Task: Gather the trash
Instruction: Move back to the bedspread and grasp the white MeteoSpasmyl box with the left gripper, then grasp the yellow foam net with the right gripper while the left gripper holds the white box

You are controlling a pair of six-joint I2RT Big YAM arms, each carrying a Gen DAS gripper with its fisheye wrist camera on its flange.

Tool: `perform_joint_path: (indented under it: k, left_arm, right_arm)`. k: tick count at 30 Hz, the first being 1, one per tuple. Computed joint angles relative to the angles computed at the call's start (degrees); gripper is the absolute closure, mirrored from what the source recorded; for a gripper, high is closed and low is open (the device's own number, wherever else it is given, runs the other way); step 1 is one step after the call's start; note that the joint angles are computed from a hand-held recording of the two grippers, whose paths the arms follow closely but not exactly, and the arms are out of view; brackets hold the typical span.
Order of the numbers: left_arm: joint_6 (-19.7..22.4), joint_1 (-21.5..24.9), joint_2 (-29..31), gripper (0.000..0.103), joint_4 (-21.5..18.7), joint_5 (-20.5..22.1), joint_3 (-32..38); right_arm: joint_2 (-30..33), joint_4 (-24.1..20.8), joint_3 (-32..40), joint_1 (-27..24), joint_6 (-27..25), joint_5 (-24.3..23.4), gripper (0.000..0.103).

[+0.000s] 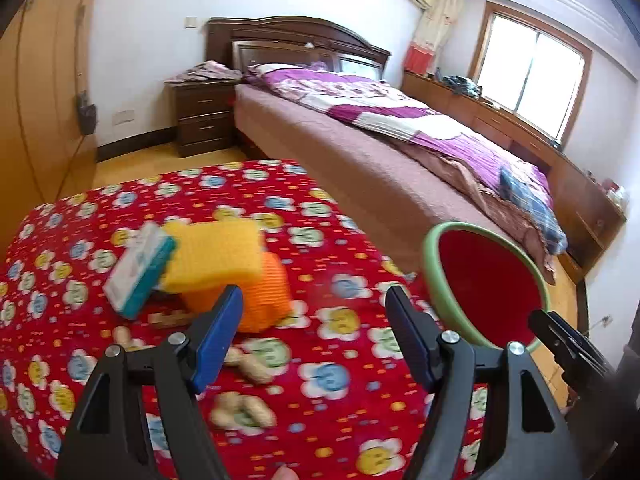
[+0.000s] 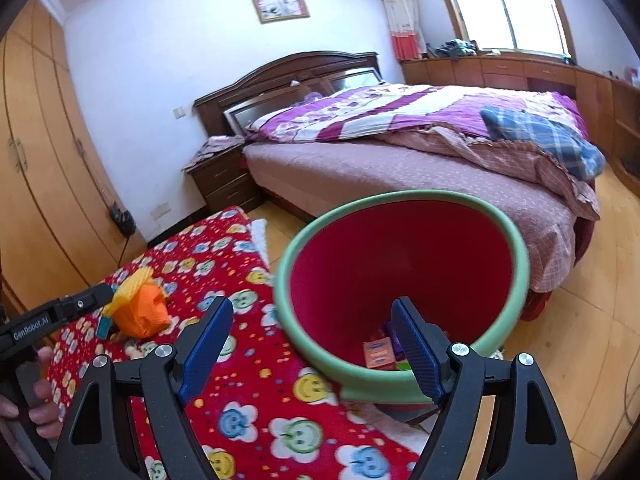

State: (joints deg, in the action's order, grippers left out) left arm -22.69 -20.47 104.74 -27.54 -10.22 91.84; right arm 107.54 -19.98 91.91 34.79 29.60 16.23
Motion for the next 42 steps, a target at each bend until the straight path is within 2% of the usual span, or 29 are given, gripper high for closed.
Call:
perform_joint_path:
  k: [9, 14, 16, 19, 25, 31, 36, 39, 42]
  left_arm:
    - [-0.17, 5.04, -2.98, 0.03, -0.4, -2.41, -4.56]
    - [0.81, 7.96, -3.0, 0.03, -0.97, -3.47, -5.22]
    - [0.95, 8.96, -2.58, 0.03, -1.26, -3.63, -5.11]
    - [1.07, 10.67, -1.38, 0.029, -1.78, -2.59, -4.41]
    - [0.89, 12.53, 2.25, 0.029, -3.63, 0.02, -1.19]
    - [3.95, 13.02, 6.03, 0.029, -5.39, 3.12, 3.26]
    - [5.46, 13.23, 9.19, 0.029, -7.95, 3.83, 7.49]
    - [4.05, 13.71, 10.93, 0.029, -10.32, 4.69, 9.78]
    - [1.62, 14.4, 11.5, 0.029, -10.63, 6.82, 9.94]
  right_arm:
    - [4.76, -5.35, 7.27, 2.31, -1.8, 0.05, 0.021]
    - [8.07, -10.35, 12.77, 2.67, -0.54, -4.06, 0.021]
    - [8.82, -9.92, 13.67, 2.47, 0.28, -7.3, 0.021]
    - [9.68, -9.17, 14.66, 2.87, 0.43, -7.95, 0.021]
    - [12.58, -12.68, 19.15, 3.31, -0.25, -7.51, 0.021]
    - [14.73, -15.05, 22.0, 3.11, -0.03, -7.98, 0.021]
    - [15.7, -15.87, 23.13, 2.94, -0.16, -7.89, 0.021]
    - [16.03, -16.35, 23.59, 2.91, -0.37, -7.78, 0.021]
    - [16.45, -16.82, 24.2, 2.87, -0.52, -7.79, 0.021]
